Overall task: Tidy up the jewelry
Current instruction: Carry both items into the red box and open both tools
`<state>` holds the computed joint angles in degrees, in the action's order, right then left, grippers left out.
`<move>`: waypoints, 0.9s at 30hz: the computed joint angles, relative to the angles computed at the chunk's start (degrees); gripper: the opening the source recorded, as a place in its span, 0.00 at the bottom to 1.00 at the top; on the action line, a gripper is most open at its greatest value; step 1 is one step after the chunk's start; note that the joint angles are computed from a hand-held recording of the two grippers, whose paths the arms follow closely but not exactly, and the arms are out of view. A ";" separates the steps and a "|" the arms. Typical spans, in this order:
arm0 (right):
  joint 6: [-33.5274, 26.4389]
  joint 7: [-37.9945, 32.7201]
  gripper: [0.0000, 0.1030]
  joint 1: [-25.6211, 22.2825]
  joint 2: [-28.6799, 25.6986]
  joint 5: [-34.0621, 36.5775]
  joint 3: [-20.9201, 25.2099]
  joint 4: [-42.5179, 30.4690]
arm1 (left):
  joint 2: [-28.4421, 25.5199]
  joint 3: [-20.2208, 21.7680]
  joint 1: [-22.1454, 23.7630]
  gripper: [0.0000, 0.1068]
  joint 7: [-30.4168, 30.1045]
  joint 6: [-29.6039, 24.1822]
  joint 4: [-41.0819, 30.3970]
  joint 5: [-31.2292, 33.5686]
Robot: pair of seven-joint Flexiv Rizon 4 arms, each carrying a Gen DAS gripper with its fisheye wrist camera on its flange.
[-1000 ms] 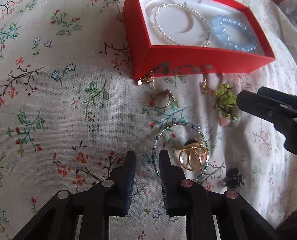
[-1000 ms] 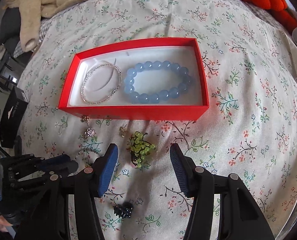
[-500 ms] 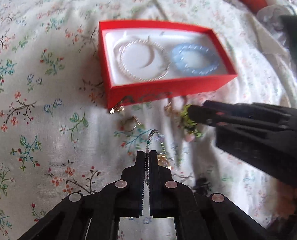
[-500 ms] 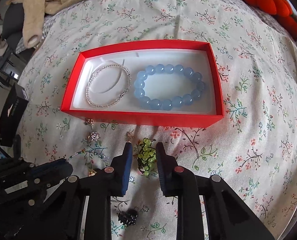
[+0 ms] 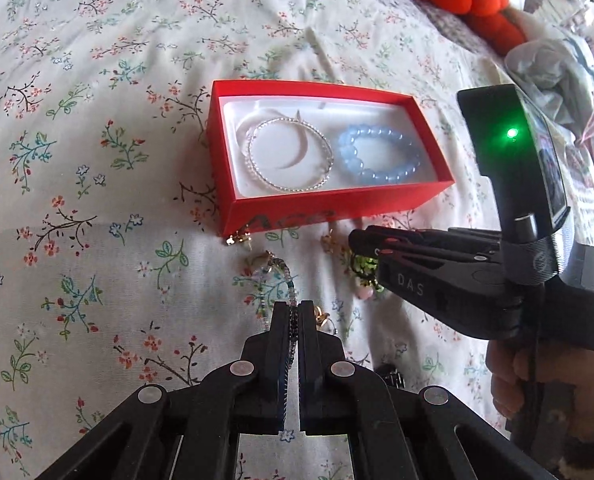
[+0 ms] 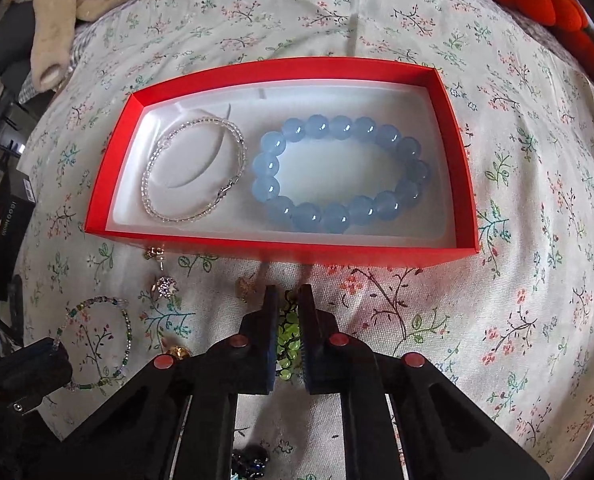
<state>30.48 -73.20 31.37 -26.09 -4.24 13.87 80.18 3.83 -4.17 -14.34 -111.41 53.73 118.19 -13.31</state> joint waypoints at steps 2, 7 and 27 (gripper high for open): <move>0.57 -0.24 0.09 -0.33 0.49 0.54 0.18 0.18 | 0.12 0.06 0.00 0.00 0.08 0.22 0.15 -0.17; 2.43 -0.77 0.09 -1.18 2.50 1.70 0.51 1.26 | 0.39 0.17 0.20 0.00 -0.41 0.64 0.37 0.15; 11.63 -2.58 0.09 -3.94 9.36 8.68 1.47 3.01 | -0.67 0.05 0.69 0.00 -1.27 8.08 -0.86 0.69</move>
